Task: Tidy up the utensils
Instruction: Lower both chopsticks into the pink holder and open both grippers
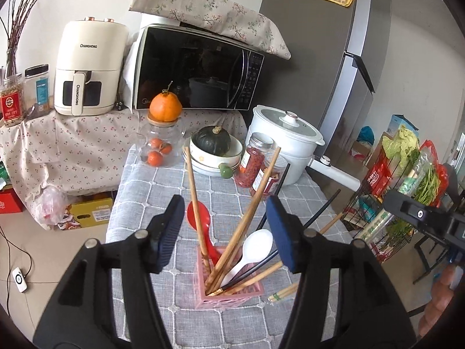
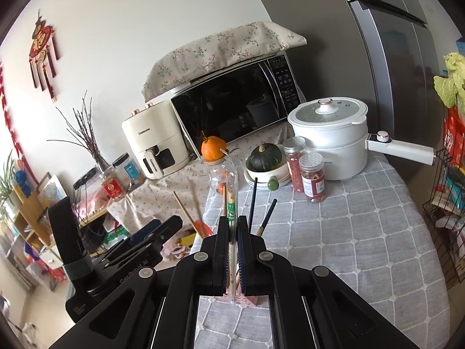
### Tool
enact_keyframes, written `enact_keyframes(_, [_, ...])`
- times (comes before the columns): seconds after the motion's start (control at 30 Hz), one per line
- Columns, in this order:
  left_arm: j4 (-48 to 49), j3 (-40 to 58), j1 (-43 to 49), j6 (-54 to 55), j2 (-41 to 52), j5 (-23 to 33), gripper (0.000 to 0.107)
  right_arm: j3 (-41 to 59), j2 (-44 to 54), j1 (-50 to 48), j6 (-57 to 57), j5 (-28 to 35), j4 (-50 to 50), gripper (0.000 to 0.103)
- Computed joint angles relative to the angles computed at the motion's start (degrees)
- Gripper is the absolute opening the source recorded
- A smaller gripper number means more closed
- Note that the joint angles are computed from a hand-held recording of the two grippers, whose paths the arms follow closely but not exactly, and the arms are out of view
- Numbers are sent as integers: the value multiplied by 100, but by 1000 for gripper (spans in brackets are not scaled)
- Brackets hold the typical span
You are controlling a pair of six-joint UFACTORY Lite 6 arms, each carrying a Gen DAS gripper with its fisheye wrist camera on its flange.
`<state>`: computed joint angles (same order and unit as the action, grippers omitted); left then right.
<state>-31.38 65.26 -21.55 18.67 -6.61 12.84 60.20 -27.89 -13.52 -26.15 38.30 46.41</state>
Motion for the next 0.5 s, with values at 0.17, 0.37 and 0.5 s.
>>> enact_keyframes(0.17, [348,-290,90,-142,-341,266,73,-32,-7,193,46,-389,82,5])
enact_keyframes(0.37, [351,-595,519,72,-678,880,83,3,209,704,140,-972,58,5])
enact_keyframes(0.5, [356,-777,832,217,-763,1310,84,37,529,1296,790,-1556,-615,5])
